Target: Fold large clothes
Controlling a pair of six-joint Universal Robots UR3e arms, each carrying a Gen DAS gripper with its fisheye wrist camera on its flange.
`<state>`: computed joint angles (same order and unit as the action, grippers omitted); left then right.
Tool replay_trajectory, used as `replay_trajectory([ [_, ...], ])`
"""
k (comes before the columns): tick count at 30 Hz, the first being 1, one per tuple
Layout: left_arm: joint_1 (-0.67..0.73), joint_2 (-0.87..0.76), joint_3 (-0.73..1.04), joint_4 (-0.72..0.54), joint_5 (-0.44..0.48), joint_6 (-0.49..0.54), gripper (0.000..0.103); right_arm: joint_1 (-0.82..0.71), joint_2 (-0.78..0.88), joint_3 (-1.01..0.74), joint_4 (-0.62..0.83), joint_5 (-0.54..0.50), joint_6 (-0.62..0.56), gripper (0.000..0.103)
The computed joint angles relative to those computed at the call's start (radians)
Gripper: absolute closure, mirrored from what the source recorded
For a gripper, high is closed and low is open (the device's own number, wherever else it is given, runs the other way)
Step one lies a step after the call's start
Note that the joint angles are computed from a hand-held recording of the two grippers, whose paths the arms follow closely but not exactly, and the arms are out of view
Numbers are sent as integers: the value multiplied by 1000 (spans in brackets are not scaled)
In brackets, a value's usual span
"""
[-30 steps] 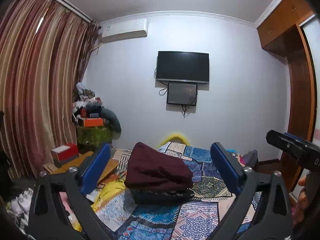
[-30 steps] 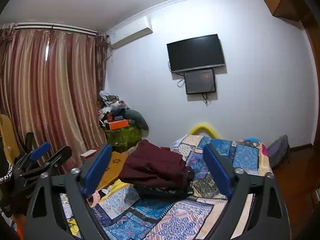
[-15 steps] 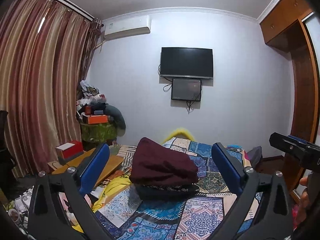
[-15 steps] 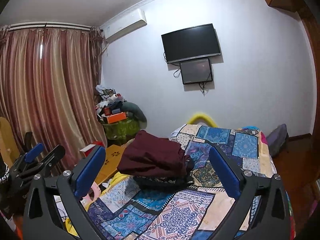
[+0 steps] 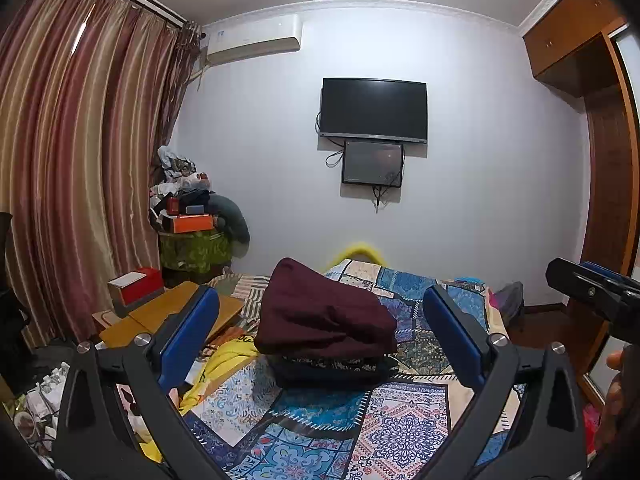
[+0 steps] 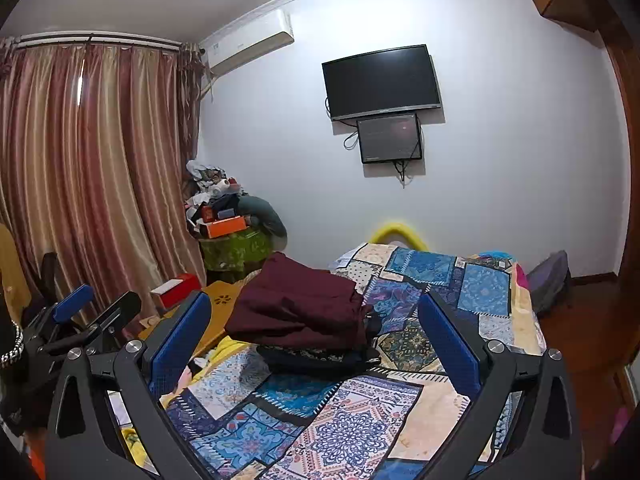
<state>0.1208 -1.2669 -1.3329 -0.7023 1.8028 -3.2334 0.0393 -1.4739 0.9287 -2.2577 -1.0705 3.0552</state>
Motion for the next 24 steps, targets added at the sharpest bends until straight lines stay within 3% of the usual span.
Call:
replay_trajectory([
  [24,8,1,-1,-5,-25,-14,1,4,3,-28,44,-12,-16,0],
])
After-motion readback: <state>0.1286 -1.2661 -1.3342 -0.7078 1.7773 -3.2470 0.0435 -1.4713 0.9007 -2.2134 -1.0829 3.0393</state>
